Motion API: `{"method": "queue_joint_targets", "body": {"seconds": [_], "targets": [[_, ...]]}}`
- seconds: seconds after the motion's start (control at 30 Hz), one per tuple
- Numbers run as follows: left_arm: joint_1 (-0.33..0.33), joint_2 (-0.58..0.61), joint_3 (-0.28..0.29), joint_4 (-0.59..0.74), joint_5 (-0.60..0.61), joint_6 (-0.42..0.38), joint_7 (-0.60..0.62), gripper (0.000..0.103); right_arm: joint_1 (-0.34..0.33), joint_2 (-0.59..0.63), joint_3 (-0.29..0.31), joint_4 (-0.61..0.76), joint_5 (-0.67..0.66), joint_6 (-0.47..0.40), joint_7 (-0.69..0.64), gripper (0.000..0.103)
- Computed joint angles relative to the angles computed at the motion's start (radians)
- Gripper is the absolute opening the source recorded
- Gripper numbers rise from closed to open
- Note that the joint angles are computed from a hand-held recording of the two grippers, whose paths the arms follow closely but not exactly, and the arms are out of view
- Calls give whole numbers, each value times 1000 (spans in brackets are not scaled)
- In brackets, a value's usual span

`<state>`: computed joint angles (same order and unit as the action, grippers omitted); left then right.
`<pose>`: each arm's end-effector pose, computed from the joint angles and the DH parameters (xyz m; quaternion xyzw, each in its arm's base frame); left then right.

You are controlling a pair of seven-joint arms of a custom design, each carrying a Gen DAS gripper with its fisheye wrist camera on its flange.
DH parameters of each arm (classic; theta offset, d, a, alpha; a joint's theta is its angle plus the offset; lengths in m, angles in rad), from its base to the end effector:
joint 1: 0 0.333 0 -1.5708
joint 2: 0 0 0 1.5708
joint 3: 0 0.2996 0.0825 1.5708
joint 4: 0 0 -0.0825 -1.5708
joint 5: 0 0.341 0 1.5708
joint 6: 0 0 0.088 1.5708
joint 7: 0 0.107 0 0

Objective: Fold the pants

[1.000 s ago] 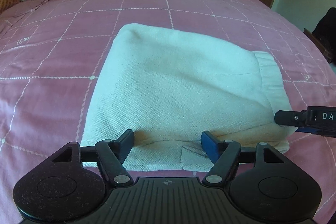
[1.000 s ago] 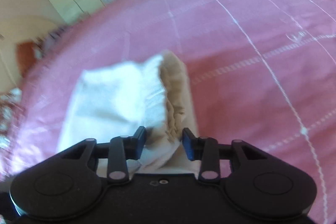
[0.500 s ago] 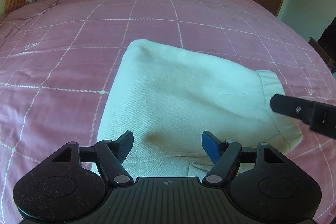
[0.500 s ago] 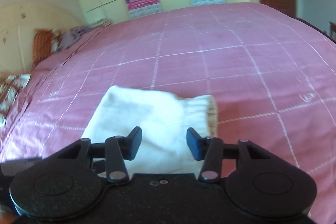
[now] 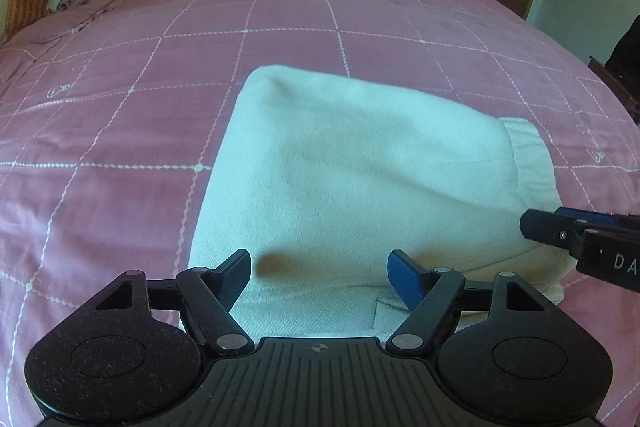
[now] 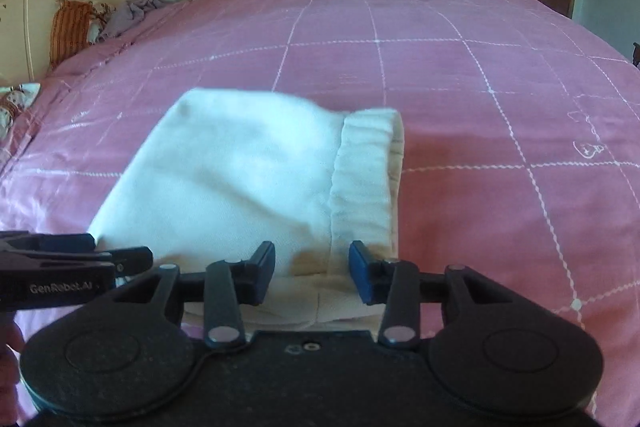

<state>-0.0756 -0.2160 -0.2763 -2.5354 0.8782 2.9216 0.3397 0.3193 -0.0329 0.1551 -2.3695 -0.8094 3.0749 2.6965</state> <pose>0.3968 -0.1990 0.4103 -0.6823 0.6439 -0.2548 0.2346 0.4138 0.2786 0.4198 -0.7009 0.6092 -0.1635 0.3330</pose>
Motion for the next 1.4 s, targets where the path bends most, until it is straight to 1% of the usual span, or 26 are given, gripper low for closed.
{"method": "queue_joint_targets", "body": {"seconds": [0.03, 0.1, 0.2, 0.33, 0.47, 0.5, 0.57, 0.6, 0.63, 0.67, 0.7, 0.77, 0.87, 0.9, 0.97, 1.0, 1.03, 1.07, 1.17, 1.23, 1.3, 1.33, 1.4], "targets": [[2, 2, 0, 9, 8, 0, 4, 75, -6, -1, 0, 12, -32, 12, 33, 42], [6, 15, 4, 31, 17, 4, 18, 75, -14, 11, 1, 54, -110, 9, 88, 43], [12, 52, 13, 81, 28, -3, 30, 75, 6, 49, -15, 117, -126, -6, 80, 43], [4, 118, 37, 154, 26, -26, 56, 75, 60, 110, -57, 202, -150, -44, 66, 42], [-13, 206, 68, 240, 49, -59, 73, 75, 112, 183, -97, 288, -125, -75, 14, 42], [-19, 233, 78, 262, 32, -65, 95, 75, 127, 202, -111, 311, -127, -87, 8, 42], [-25, 286, 94, 297, -77, -72, 190, 75, 150, 246, -129, 359, -100, -134, -38, 42], [-27, 311, 102, 312, -123, -80, 220, 75, 158, 269, -138, 381, -81, -164, -64, 40], [-29, 328, 113, 318, -141, -75, 230, 75, 158, 292, -141, 395, -43, -181, -103, 40], [-29, 342, 123, 316, -159, -53, 243, 77, 149, 313, -138, 404, 11, -193, -149, 35], [-34, 352, 136, 314, -157, -35, 233, 81, 136, 336, -136, 408, 66, -187, -184, 28], [-48, 366, 155, 319, -150, -22, 208, 84, 154, 353, -180, 397, 74, -128, -144, 25], [-81, 382, 183, 337, -77, -30, 136, 88, 187, 366, -226, 397, 120, -94, -113, 25], [-88, 388, 189, 345, -56, -35, 113, 90, 207, 370, -250, 393, 118, -79, -100, 25], [-99, 394, 196, 354, -21, -44, 76, 92, 269, 377, -322, 390, 78, -59, -67, 25], [-101, 394, 195, 358, -12, -54, 73, 94, 303, 380, -355, 392, 53, -63, -59, 26], [-97, 394, 191, 359, -21, -58, 80, 94, 325, 384, -372, 402, 36, -79, -63, 26], [-92, 392, 185, 358, -37, -61, 96, 94, 329, 385, -371, 407, 39, -91, -73, 26], [-75, 373, 157, 348, -130, -84, 185, 94, 294, 384, -321, 425, 116, -134, -157, 26], [-62, 344, 138, 321, -205, -86, 265, 94, 285, 376, -297, 433, 148, -174, -217, 28], [-63, 300, 135, 276, -224, -77, 284, 94, 286, 356, -279, 433, 154, -214, -267, 31], [-62, 276, 132, 251, -236, -67, 282, 94, 289, 337, -277, 418, 141, -209, -265, 31], [-62, 228, 127, 198, -229, -55, 264, 94, 306, 286, -294, 365, 79, -162, -185, 31]]}}
